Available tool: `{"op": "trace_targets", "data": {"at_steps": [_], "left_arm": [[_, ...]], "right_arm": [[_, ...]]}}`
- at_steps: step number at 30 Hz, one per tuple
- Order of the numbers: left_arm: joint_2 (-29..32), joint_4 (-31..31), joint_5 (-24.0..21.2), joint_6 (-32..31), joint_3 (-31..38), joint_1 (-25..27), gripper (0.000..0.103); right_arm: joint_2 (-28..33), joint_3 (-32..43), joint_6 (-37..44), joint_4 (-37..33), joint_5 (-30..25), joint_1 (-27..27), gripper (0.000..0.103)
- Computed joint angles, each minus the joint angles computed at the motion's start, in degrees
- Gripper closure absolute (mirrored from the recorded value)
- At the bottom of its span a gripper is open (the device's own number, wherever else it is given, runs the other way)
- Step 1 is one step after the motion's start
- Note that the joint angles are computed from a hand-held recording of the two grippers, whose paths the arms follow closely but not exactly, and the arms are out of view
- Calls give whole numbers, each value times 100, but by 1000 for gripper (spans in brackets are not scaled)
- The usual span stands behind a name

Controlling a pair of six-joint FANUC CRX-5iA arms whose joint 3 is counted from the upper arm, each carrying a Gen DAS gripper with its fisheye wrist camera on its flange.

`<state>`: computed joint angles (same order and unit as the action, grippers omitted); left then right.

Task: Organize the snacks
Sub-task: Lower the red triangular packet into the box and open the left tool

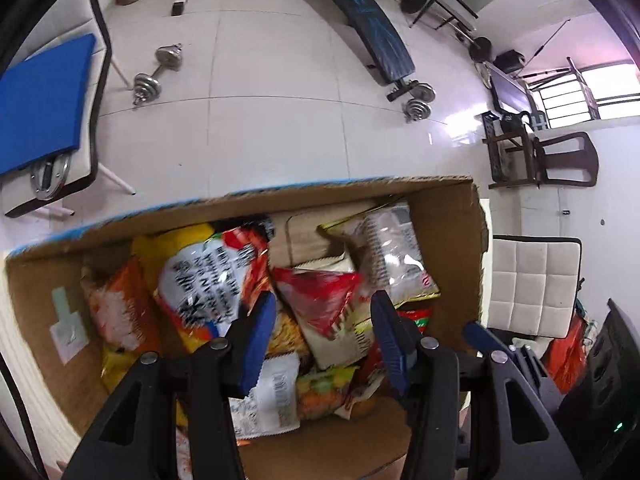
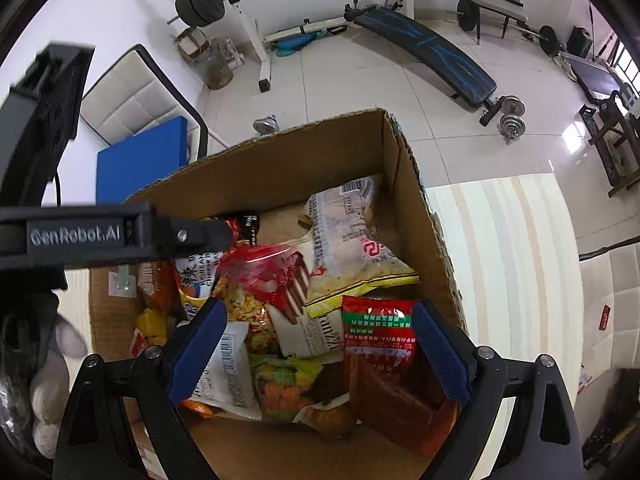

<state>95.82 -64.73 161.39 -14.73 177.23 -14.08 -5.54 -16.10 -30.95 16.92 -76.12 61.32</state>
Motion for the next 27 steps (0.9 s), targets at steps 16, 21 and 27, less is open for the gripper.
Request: {"op": "trace_targets", "data": {"at_steps": [16,21,27], "left_arm": [[142,676,479,377,972,387,52],[88,923,436,463,1245,762,52],[-67,888,286,251,1535,1153,16]], "right_arm": [[45,29,9,-153,-88,254,7],[91,173,-29,-166,-265,459,7],[120,385,-211,-94,-561,775,7]]}}
